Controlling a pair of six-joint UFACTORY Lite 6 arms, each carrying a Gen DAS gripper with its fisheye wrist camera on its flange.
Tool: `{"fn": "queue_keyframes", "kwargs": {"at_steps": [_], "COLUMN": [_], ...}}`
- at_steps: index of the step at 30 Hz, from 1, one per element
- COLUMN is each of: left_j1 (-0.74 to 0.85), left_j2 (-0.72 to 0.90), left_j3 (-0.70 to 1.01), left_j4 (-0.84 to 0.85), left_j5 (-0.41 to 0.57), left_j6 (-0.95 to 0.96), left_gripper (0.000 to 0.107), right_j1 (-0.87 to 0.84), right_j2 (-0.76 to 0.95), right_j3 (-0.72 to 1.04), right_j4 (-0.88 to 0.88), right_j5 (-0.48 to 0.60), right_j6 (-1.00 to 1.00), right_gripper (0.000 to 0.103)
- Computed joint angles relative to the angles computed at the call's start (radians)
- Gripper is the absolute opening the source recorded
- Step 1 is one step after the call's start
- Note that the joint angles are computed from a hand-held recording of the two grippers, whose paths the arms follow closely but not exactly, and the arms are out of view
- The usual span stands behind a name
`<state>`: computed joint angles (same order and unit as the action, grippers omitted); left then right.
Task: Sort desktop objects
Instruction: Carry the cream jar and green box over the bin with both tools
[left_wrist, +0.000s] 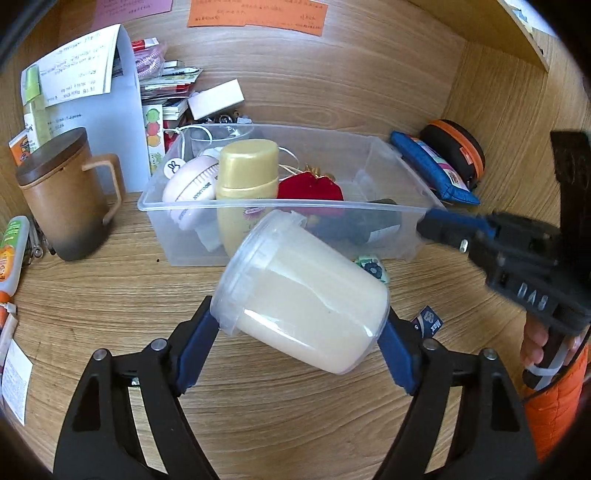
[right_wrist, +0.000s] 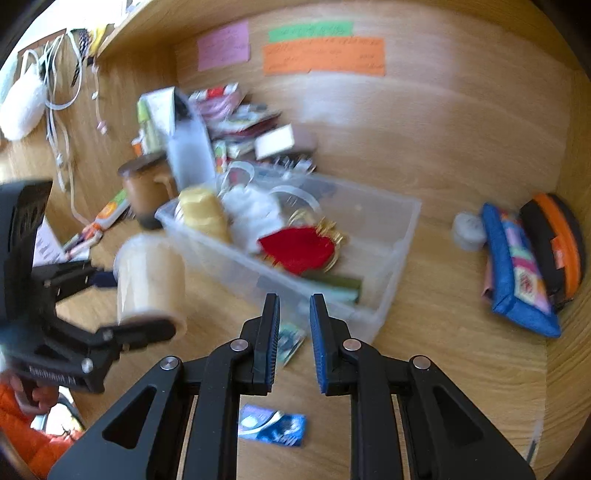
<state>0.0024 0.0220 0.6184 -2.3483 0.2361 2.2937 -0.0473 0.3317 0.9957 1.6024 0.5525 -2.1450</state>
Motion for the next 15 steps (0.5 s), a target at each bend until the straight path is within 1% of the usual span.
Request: {"fn": "queue_keyframes", "kwargs": {"at_steps": [2, 5, 7, 8, 9, 10, 11, 12, 13, 15], "left_j1": [0.03, 0.065, 0.085, 0.097, 0.105, 0.109, 0.114, 0.121, 0.128, 0.138], "left_j2": [-0.008, -0.031, -0.042, -0.046, -0.05, -0.056, -0.062, -0.068, -0.073, -0.088], "left_j3": [-0.009, -0.028, -0.038, -0.041, -0.044, -0.049, -0.052, -0.056, -0.057, -0.066], "left_j4": [0.083, 0.122, 0.155, 0.18, 0.194, 0.202, 0.216, 0.237, 0.256, 0.278], "left_j5": [0.018, 0.035, 0.047, 0.054, 0.06, 0.063, 0.067, 0.073, 0.081, 0.096], "left_j6": [-0.075, -0.105, -0.128, -0.146, -0.155, -0.158, -0.166, -0.183, -0.197, -0.208], "left_gripper": [0.08, 0.08, 0.08, 0.08, 0.08, 0.08, 0.08, 0.08, 0.08, 0.08], "right_j1": [0.029, 0.082, 0.103, 0.108, 0.109, 0.114, 0.119, 0.128, 0.138, 0.151], "right_j2": [0.012, 0.069, 0.116, 0.146, 0.151, 0.167, 0.177, 0.187, 0.197, 0.215], "right_j3": [-0.016, 0.002, 0.04, 0.07, 0.08, 0.106, 0.121, 0.133, 0.145, 0.155], "right_j4": [0.002, -0.017, -0.061, -0.097, -0.106, -0.153, -0.17, -0.183, -0.207, -0.205], "right_j5": [-0.038, -0.114, -0.144, -0.149, -0.149, -0.149, -0.155, -0.174, -0.197, -0.211], "right_j6": [-0.026, -0.006, 0.059, 0.113, 0.134, 0.197, 0.227, 0.252, 0.289, 0.301], "right_gripper": [0.015, 0.015, 0.015, 0.017, 0.023, 0.026, 0.032, 0.04, 0.044, 0.044]}}
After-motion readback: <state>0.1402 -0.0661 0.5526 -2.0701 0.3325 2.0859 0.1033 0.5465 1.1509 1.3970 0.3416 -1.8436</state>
